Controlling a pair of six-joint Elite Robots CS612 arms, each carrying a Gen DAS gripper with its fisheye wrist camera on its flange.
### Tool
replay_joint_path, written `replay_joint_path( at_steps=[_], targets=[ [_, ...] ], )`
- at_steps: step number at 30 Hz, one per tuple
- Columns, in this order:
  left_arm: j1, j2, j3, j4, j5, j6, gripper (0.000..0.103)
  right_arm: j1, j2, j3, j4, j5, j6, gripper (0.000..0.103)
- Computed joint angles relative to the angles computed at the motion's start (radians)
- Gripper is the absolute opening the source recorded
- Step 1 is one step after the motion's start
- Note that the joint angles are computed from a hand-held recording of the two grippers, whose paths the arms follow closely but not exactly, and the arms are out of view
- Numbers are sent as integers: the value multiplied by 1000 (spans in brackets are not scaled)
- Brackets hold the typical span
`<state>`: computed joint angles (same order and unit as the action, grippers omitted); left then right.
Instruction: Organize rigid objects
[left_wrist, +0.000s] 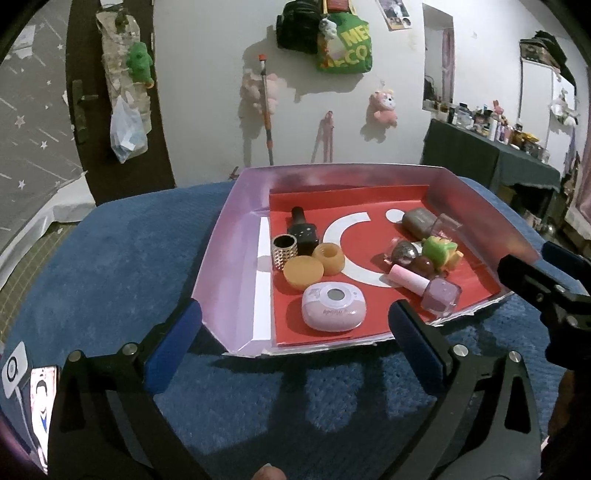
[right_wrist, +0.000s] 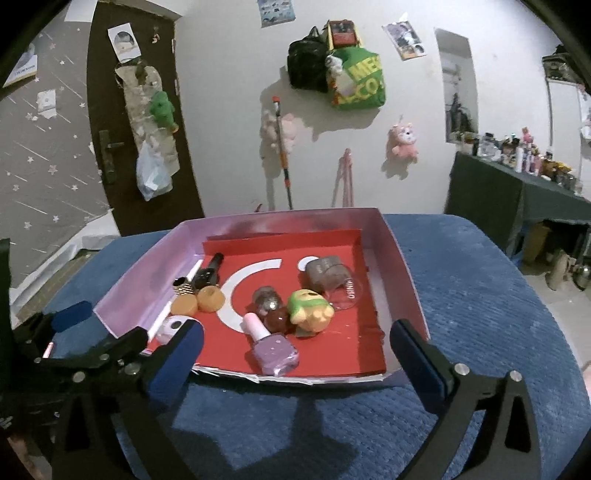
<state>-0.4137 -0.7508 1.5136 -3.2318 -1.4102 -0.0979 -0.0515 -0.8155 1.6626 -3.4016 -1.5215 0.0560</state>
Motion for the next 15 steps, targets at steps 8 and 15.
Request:
replay_joint_path(
  at_steps=[8,15],
  targets=[
    [5,13,0,-5,-4,-28,103,11,24,-10,41,-50,10,103],
    [12,23,-10,22,-36,-47,103,16,31,-21,94,-62,4,103]
  ],
)
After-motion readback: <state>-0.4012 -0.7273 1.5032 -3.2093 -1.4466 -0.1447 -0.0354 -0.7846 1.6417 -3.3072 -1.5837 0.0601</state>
